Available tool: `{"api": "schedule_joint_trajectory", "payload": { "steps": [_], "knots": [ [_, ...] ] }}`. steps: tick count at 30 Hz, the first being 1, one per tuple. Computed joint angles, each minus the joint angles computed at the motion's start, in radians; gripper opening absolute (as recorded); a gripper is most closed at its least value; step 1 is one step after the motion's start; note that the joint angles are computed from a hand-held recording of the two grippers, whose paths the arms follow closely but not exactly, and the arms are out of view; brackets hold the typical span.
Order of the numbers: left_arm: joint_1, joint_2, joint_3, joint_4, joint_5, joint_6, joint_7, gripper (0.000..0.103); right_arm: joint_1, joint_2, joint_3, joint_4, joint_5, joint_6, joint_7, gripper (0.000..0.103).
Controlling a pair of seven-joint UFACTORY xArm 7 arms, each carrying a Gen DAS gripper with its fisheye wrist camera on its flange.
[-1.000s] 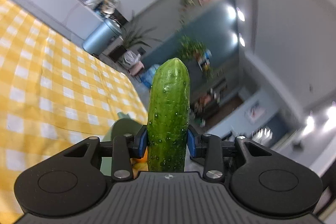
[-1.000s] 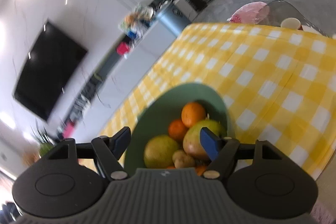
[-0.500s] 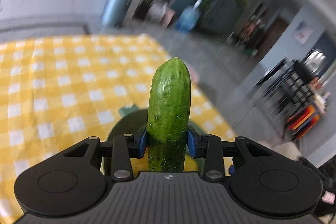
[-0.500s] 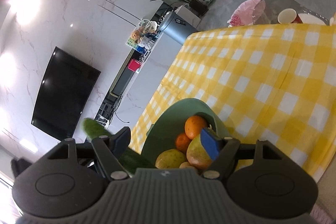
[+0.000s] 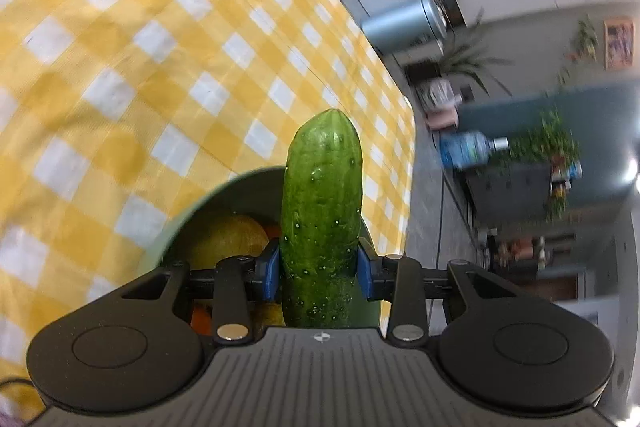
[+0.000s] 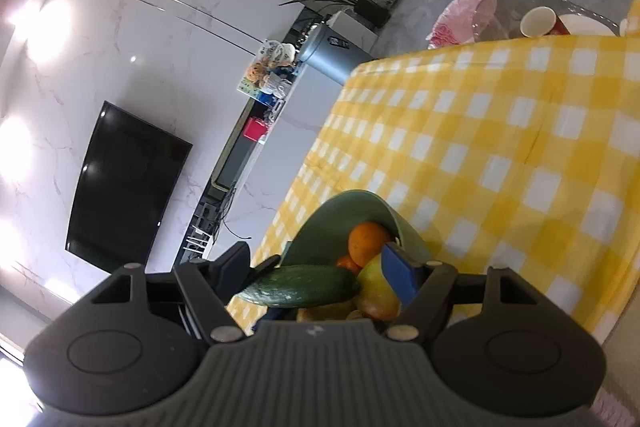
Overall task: Organize fruits
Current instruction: 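Lower the cucumber into the colander and open the left tool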
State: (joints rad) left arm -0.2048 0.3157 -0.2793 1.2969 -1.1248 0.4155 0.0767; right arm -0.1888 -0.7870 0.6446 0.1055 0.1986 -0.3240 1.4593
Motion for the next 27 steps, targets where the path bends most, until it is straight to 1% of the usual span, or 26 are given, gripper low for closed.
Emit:
{"api": "schedule_joint_trajectory", "payload": {
  "steps": [1, 3, 5, 6, 8, 9, 11, 12, 13, 14, 15, 16, 19, 20, 22, 24, 27],
  "knots": [
    [-0.006, 0.001, -0.006, -0.005, -0.021, -0.024, -0.008, 0.042, 0.005, -0.003, -0.003, -0.001, -0.002, 0.001, -0.001, 0.071],
    [0.004, 0.028, -0.025, 0.014, -0.084, -0.026, 0.033, 0.042, 0.009, 0.007, -0.007, -0.001, -0.003, -0.006, -0.001, 0.071],
    [0.021, 0.056, -0.04, 0.037, -0.135, 0.017, 0.105, 0.042, 0.005, -0.005, 0.001, -0.001, 0.005, 0.017, 0.004, 0.071],
    [0.032, 0.06, -0.046, 0.035, -0.157, 0.041, 0.146, 0.042, -0.005, -0.027, 0.015, 0.0, 0.009, 0.046, 0.012, 0.071],
    [0.024, 0.059, -0.026, 0.039, -0.124, 0.078, 0.151, 0.042, -0.023, -0.072, 0.034, 0.003, -0.008, 0.103, 0.026, 0.071],
    [0.023, 0.058, -0.017, 0.04, -0.109, 0.092, 0.135, 0.044, -0.027, -0.08, 0.035, 0.007, -0.022, 0.119, 0.031, 0.071],
    [0.031, 0.057, -0.011, 0.047, -0.1, 0.13, 0.157, 0.046, -0.022, -0.064, 0.017, 0.011, -0.053, 0.113, 0.038, 0.071],
    [0.03, 0.049, -0.009, 0.045, -0.09, 0.135, 0.183, 0.053, -0.021, -0.056, 0.012, 0.016, -0.067, 0.113, 0.042, 0.071],
    [0.024, 0.042, -0.003, 0.047, -0.063, 0.129, 0.217, 0.059, -0.024, -0.059, 0.014, 0.02, -0.075, 0.128, 0.048, 0.071],
    [0.016, 0.026, 0.001, 0.038, -0.042, 0.114, 0.231, 0.062, -0.028, -0.069, 0.017, 0.026, -0.086, 0.154, 0.052, 0.07],
    [0.012, 0.008, 0.006, 0.029, -0.019, 0.105, 0.247, 0.067, -0.034, -0.082, 0.021, 0.033, -0.1, 0.183, 0.057, 0.071],
    [0.008, -0.008, 0.014, 0.024, 0.014, 0.103, 0.255, 0.07, -0.039, -0.094, 0.024, 0.037, -0.114, 0.207, 0.065, 0.071],
    [0.0, -0.068, 0.045, -0.001, 0.146, 0.147, 0.231, 0.071, -0.037, -0.105, 0.018, 0.034, -0.147, 0.218, 0.096, 0.071],
    [0.003, -0.092, 0.051, -0.018, 0.165, 0.161, 0.23, 0.071, -0.039, -0.101, 0.016, 0.037, -0.16, 0.219, 0.104, 0.071],
    [0.009, -0.15, 0.062, -0.064, 0.177, 0.169, 0.266, 0.072, -0.04, -0.098, 0.008, 0.049, -0.189, 0.239, 0.104, 0.071],
    [-0.005, -0.208, 0.08, -0.111, 0.232, 0.139, 0.294, 0.074, -0.042, -0.092, 0.003, 0.067, -0.221, 0.269, 0.098, 0.071],
    [-0.041, -0.298, 0.101, -0.204, 0.37, 0.011, 0.286, 0.079, -0.041, -0.072, -0.006, 0.102, -0.268, 0.327, 0.085, 0.07]
  ]
}}
